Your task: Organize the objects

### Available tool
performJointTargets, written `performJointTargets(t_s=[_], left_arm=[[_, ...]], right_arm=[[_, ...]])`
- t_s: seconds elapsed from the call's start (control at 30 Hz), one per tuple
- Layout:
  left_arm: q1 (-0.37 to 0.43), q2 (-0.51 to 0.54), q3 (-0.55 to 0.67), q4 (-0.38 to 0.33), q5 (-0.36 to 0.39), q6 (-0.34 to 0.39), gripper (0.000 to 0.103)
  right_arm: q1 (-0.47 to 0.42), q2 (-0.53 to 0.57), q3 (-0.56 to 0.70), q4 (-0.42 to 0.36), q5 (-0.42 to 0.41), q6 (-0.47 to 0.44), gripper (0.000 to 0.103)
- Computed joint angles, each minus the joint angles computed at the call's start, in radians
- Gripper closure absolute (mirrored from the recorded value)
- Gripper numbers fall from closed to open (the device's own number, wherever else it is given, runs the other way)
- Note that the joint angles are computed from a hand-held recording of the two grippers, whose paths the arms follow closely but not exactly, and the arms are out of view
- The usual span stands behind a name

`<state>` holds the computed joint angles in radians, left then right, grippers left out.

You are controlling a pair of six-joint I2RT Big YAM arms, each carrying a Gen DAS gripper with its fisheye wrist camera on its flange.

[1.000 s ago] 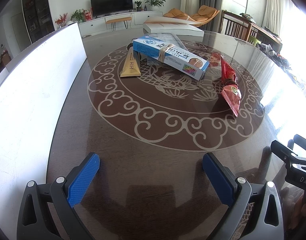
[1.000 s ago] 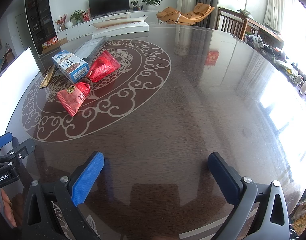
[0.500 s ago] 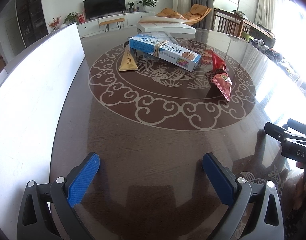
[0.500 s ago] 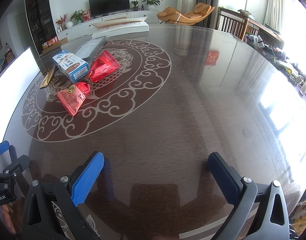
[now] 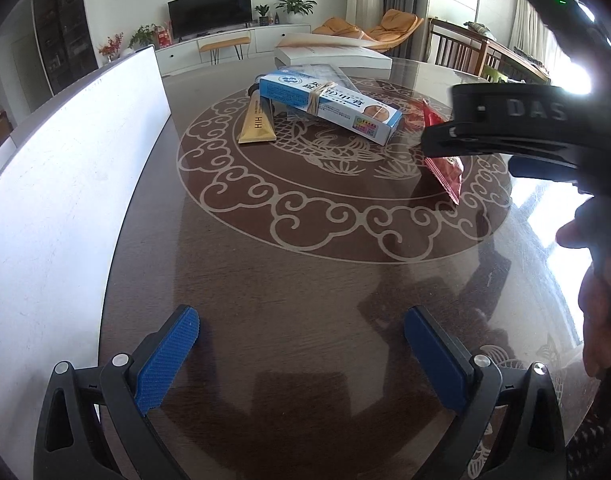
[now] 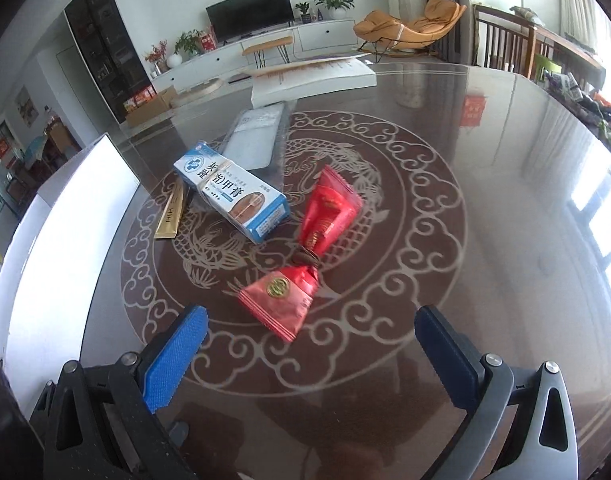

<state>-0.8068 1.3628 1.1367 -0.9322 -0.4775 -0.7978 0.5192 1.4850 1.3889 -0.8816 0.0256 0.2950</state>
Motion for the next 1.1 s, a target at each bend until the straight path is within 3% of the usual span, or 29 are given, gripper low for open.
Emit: performJointTargets(t_s=[0.1, 0.17, 0.2, 0.23, 0.33, 0.37, 0.73, 0.8, 0.83, 0.87, 1.1], left_arm=[[0.000, 0.000, 0.000, 0.000, 0.000, 0.000, 0.000], [0.000, 0.000, 0.000, 0.000, 0.000, 0.000, 0.000], [0.000, 0.000, 0.000, 0.000, 0.000, 0.000, 0.000], [0.000, 0.000, 0.000, 0.000, 0.000, -0.001, 0.000], [0.000, 0.000, 0.001, -0.001, -0.001, -0.001, 0.000], [0.000, 0.000, 0.002, -0.001, -0.001, -0.001, 0.000], [0.001, 0.000, 0.002, -0.001, -0.001, 0.000, 0.000], [0.001, 0.001, 0.002, -0.001, -0.001, 0.000, 0.000], [0.001, 0.000, 0.002, -0.001, -0.001, 0.000, 0.000], [0.001, 0.000, 0.002, -0.001, -0.001, 0.000, 0.000], [0.001, 0.001, 0.002, -0.001, 0.000, 0.000, 0.000]], right_arm=[[0.023, 0.114, 0.104, -0.077, 0.031, 0.006, 0.000], [0.025, 0.116, 0.079, -0.036, 0.042, 0.018, 0.007], [0.028, 0.098, 0.050, 0.007, 0.074, 0.009, 0.016], [0.029, 0.083, 0.026, 0.036, 0.107, -0.007, 0.032], [-0.001, 0.032, -0.041, 0.101, 0.114, -0.041, 0.069], [-0.019, 0.017, -0.057, 0.115, 0.097, -0.041, 0.072], [-0.201, -0.125, -0.211, 0.143, 0.135, -0.096, 0.070], [-0.212, -0.130, -0.217, 0.145, 0.132, -0.093, 0.057], [-0.211, -0.129, -0.219, 0.144, 0.138, -0.085, 0.032], [-0.209, -0.124, -0.214, 0.127, 0.141, -0.076, 0.016], [-0.199, -0.108, -0.205, 0.115, 0.159, -0.083, 0.009]])
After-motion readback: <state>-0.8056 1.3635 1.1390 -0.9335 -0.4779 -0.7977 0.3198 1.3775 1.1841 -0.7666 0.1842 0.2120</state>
